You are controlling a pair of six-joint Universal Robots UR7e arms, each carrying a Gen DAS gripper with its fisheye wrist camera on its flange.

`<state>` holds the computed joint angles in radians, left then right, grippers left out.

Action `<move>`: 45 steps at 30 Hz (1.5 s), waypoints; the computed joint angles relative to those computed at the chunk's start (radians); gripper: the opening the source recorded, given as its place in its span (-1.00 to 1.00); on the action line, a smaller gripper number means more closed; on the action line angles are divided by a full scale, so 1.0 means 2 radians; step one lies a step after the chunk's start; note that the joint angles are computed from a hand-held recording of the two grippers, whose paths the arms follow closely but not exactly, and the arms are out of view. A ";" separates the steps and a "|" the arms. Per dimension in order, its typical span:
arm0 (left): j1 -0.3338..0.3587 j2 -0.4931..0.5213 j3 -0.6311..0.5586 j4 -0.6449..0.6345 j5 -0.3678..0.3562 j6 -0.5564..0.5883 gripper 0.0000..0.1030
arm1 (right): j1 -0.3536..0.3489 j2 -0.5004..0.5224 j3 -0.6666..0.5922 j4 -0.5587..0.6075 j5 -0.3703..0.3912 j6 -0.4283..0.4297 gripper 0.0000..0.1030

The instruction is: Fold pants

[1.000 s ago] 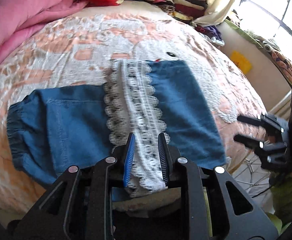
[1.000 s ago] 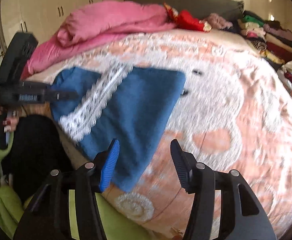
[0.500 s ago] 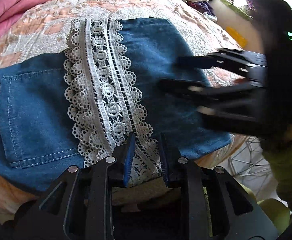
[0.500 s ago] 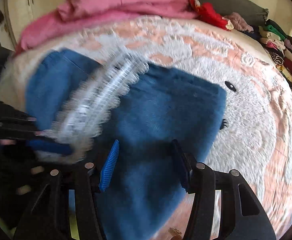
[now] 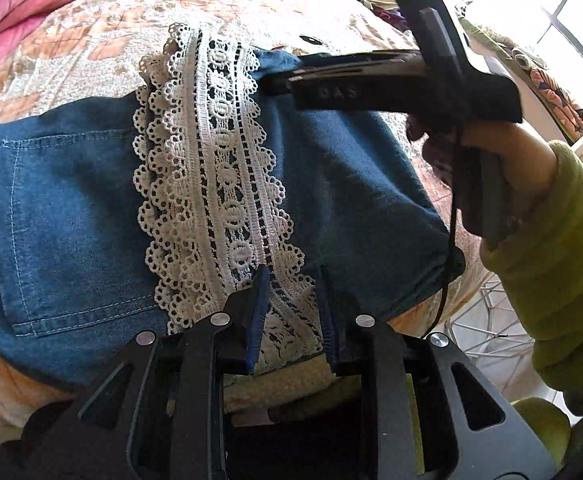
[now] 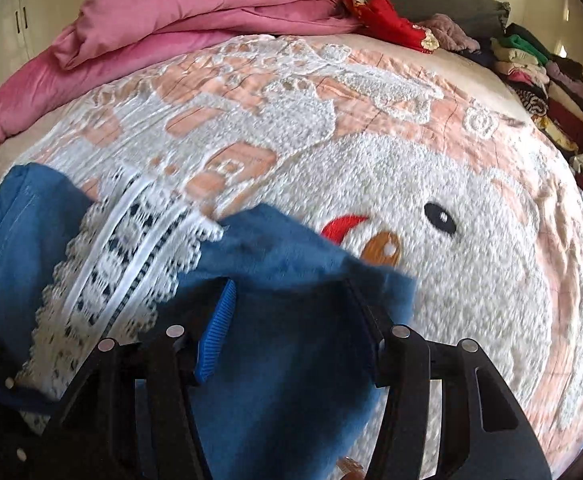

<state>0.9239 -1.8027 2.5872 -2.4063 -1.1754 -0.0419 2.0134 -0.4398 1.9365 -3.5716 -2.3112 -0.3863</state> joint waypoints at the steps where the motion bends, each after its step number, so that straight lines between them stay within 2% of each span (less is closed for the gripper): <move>1: 0.000 0.000 0.000 0.000 0.000 0.000 -0.68 | 0.000 0.003 -0.006 0.000 -0.005 -0.003 0.04; 4: 0.000 -0.001 -0.002 0.003 -0.001 0.000 -0.67 | -0.002 -0.008 0.000 0.003 0.009 0.014 0.04; 6: 0.000 -0.009 -0.001 0.006 -0.002 0.000 -0.66 | 0.001 -0.019 0.016 -0.019 0.024 0.016 0.07; 10: -0.006 -0.025 -0.001 0.009 -0.001 0.000 -0.41 | 0.011 -0.052 0.064 -0.055 0.053 0.033 0.07; 13: -0.014 -0.036 0.000 0.014 0.013 -0.002 -0.41 | 0.020 -0.070 0.101 -0.070 0.076 0.043 0.07; 18: -0.010 -0.037 -0.003 0.021 0.019 -0.005 -0.38 | 0.042 -0.061 0.139 -0.061 0.074 0.049 0.07; 21: -0.011 -0.040 -0.001 0.023 0.021 -0.006 -0.38 | 0.049 -0.047 0.147 -0.046 0.057 0.056 0.07; 24: -0.017 -0.048 0.001 0.031 0.024 -0.012 -0.38 | 0.047 -0.034 0.155 -0.026 0.041 0.082 0.08; 27: -0.025 -0.063 0.004 0.044 0.029 -0.020 -0.38 | 0.050 -0.027 0.166 -0.044 0.042 0.091 0.08; 30: -0.032 -0.072 0.006 0.050 0.039 -0.028 -0.24 | 0.053 -0.034 0.175 -0.036 0.044 0.110 0.08; 37: -0.040 -0.100 0.002 0.067 0.053 -0.040 -0.20 | 0.064 -0.052 0.195 -0.020 0.048 0.142 0.08; 40: -0.051 -0.118 0.001 0.077 0.062 -0.046 0.01 | 0.070 -0.065 0.210 -0.042 0.059 0.152 0.08; 41: -0.055 -0.123 0.001 0.080 0.065 -0.049 0.04 | 0.072 -0.069 0.213 -0.050 0.062 0.152 0.18; 42: -0.058 -0.129 0.001 0.084 0.068 -0.052 0.10 | 0.077 -0.074 0.216 -0.059 0.063 0.154 0.40; 43: -0.061 -0.134 0.000 0.088 0.071 -0.055 0.21 | 0.082 -0.076 0.216 -0.064 0.057 0.156 0.80; 45: -0.069 -0.146 -0.001 0.097 0.080 -0.064 0.39 | 0.094 -0.080 0.214 -0.073 0.044 0.155 0.85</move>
